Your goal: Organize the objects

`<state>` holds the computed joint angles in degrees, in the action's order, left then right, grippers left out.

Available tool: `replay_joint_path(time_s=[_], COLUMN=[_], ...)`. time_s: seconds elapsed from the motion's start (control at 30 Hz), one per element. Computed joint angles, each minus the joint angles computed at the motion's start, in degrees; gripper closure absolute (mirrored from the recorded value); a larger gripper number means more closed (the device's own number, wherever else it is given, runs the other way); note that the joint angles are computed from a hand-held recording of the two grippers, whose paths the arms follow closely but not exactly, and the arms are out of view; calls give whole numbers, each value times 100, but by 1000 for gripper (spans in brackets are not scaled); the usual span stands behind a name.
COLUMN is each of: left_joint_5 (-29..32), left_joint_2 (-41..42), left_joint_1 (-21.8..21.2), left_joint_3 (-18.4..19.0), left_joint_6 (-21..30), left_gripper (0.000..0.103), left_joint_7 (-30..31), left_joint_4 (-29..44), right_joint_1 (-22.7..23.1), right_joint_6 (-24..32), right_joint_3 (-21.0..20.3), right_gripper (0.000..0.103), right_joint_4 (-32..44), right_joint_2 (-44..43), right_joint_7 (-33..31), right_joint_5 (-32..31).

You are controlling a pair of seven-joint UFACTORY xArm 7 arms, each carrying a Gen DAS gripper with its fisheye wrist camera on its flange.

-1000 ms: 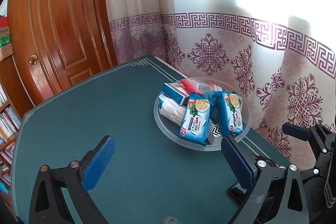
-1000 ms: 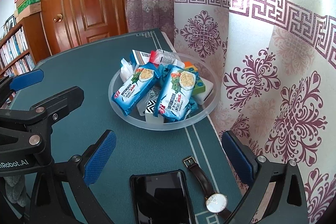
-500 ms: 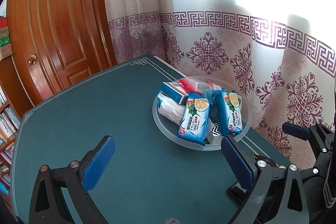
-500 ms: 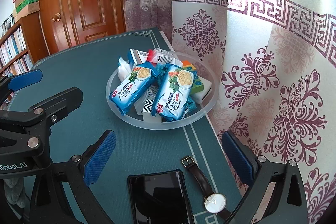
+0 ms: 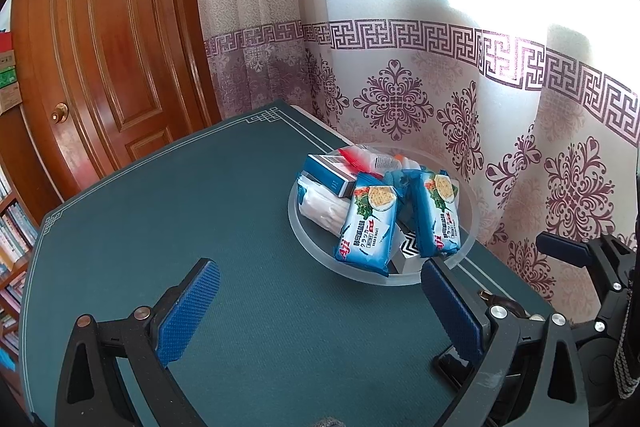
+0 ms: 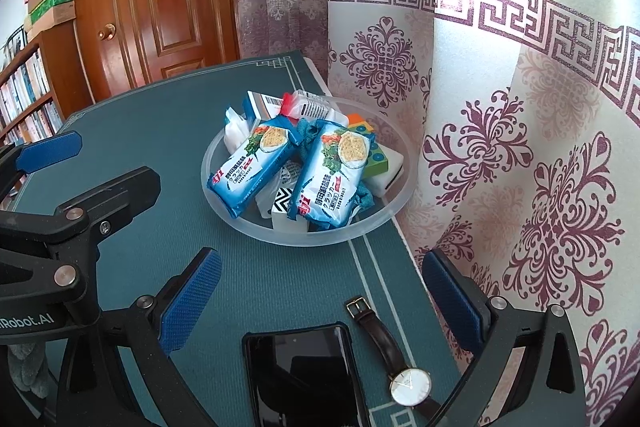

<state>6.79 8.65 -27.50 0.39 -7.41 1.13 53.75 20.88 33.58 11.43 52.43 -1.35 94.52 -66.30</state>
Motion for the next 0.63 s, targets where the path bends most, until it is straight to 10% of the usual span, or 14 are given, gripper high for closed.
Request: replay_joint_path(time_s=[0.63], left_joint_5=[-73], left_joint_2=[7], left_joint_1=[459], left_joint_3=[-459], left_joint_6=[97], left_gripper=[0], left_joint_7=[94], left_joint_4=[-3], right_joint_1=[-8], right_joint_6=[-25], right_joint_3=[-3], right_gripper=[2], right_joint_4=[-27], right_joint_2=[-2], right_joint_7=[11], right_joint_5=[-10])
